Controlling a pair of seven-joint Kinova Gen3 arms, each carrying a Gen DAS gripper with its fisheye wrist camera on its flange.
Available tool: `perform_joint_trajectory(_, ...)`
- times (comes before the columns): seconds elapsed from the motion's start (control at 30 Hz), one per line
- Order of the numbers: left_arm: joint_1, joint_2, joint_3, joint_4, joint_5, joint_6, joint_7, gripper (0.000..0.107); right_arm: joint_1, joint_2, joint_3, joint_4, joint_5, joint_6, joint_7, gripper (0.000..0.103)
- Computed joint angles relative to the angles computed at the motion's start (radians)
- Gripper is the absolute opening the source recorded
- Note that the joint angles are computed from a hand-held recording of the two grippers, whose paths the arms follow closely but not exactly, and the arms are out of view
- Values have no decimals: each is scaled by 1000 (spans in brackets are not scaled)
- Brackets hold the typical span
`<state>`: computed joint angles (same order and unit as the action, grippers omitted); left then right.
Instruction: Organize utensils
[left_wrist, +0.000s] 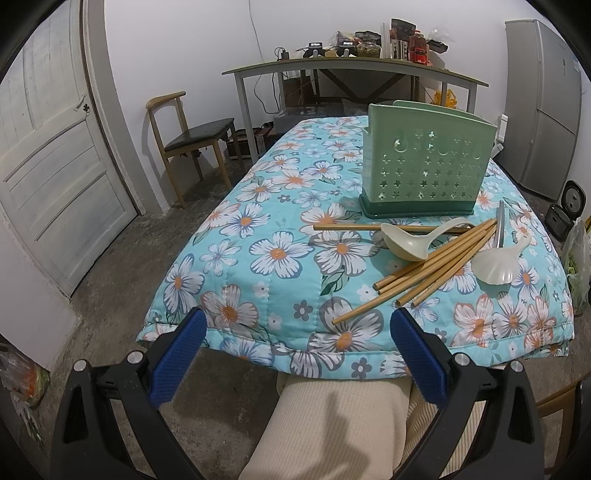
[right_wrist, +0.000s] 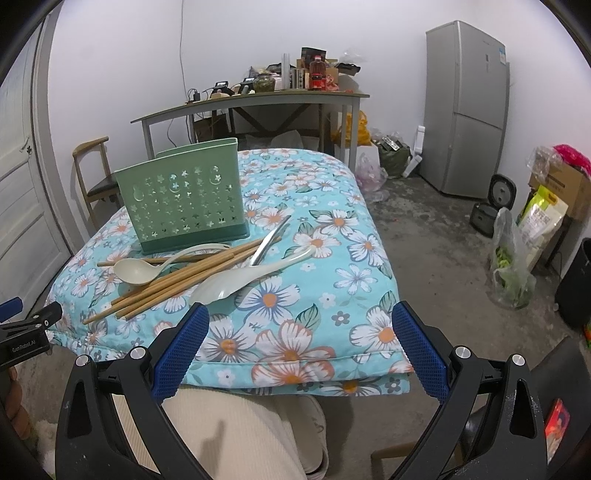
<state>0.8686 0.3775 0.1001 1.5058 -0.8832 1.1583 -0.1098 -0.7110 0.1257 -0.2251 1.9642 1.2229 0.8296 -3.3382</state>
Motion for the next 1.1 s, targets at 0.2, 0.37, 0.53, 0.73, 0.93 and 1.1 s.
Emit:
perform_joint_trajectory(0.2,-2,-3,0,6,-2,-8,1,98,-1,1,0,-1,1,1,-1,95)
perform_joint_trajectory(0.37,-1,-1,0,2,0,-2,0,98,0,2,0,0,2,0,-2,95)
perform_joint_trajectory(0.53,-1,-1,1,1,1,-1,-1,98,0,3,1,1,5,-2,-6,95)
perform_joint_trajectory(0.73,-4,-2,0,0,1,-1,-4,98,-1,7,1,-3,6,-2,-3,95)
perform_joint_trajectory(0.93,-14,-2,-3,-7,-4,-5,-17,98,-10,21,3,-30,-17,2,23,95)
perform_joint_trajectory(1.1,-55,-13,-1,0,26,-57,-70,98,2,29,15,-50,-75,-49,79,95)
